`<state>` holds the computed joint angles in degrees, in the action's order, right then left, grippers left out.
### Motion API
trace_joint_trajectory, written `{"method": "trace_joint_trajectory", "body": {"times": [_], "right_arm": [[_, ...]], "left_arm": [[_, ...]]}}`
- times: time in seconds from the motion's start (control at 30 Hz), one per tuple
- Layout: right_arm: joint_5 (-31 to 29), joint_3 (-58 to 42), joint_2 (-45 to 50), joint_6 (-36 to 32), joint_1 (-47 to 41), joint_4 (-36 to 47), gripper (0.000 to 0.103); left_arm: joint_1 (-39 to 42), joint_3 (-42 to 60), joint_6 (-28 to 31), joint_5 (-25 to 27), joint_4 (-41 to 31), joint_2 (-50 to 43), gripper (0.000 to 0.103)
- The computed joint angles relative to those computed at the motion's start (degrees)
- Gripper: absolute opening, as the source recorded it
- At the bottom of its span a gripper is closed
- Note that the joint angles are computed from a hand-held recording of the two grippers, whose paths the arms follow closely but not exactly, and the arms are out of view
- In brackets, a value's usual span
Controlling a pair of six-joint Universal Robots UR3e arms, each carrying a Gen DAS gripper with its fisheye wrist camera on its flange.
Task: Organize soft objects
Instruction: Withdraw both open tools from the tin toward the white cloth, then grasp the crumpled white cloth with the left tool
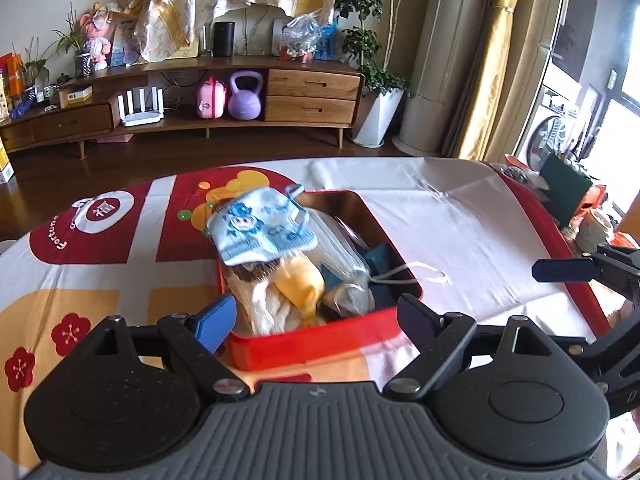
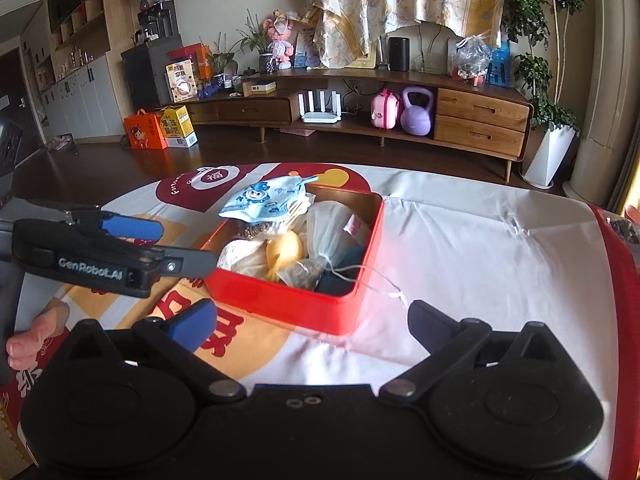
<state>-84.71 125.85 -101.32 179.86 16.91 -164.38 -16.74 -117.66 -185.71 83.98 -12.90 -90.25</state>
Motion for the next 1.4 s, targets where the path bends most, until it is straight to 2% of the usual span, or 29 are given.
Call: {"method": "trace_joint_trajectory", "body": {"times": [0.2,0.5,0.63,0.73,0.87,1.1,1.23,1.4], "right_arm": [[1.8,6.9,-8.1,0.6,-2.4,1.3,0.102],[3.9,14.1,-18.0,2.1,-5.7,6.2,0.101],[3.0,15.6,-18.8,4.4,-5.2,6.4,0.1],[2.2,17.0,-19.2,5.9,-4.9,6.5,0.1],[1.2,17.8,-18.2,7.8,-4.0,5.9,0.1],[-1.1,17.8,-11.5,11.5,-0.5,2.8,0.098],[-1.4,17.7,-7.5,13.2,0.9,0.6,0.093],[-1.9,17.5,-3.6,14.2,1.8,-2.3,0.081]], "left_arm": [[-2.2,-5.9,-2.4,-0.6,0.7,4.8,0.1],[-9.2,-11.7,-6.3,4.3,3.3,7.9,0.103],[-12.6,-12.7,-8.1,5.0,3.3,7.2,0.103],[-15.7,-12.8,-9.8,7.9,4.0,5.1,0.103],[-17.7,-13.9,-10.9,7.9,5.6,3.2,0.103],[-23.5,-12.1,-11.9,13.2,8.7,-2.5,0.103],[-24.2,-11.7,-13.2,13.9,9.8,-4.9,0.103],[-25.2,-10.2,-13.5,16.1,11.1,-9.0,0.103]]}}
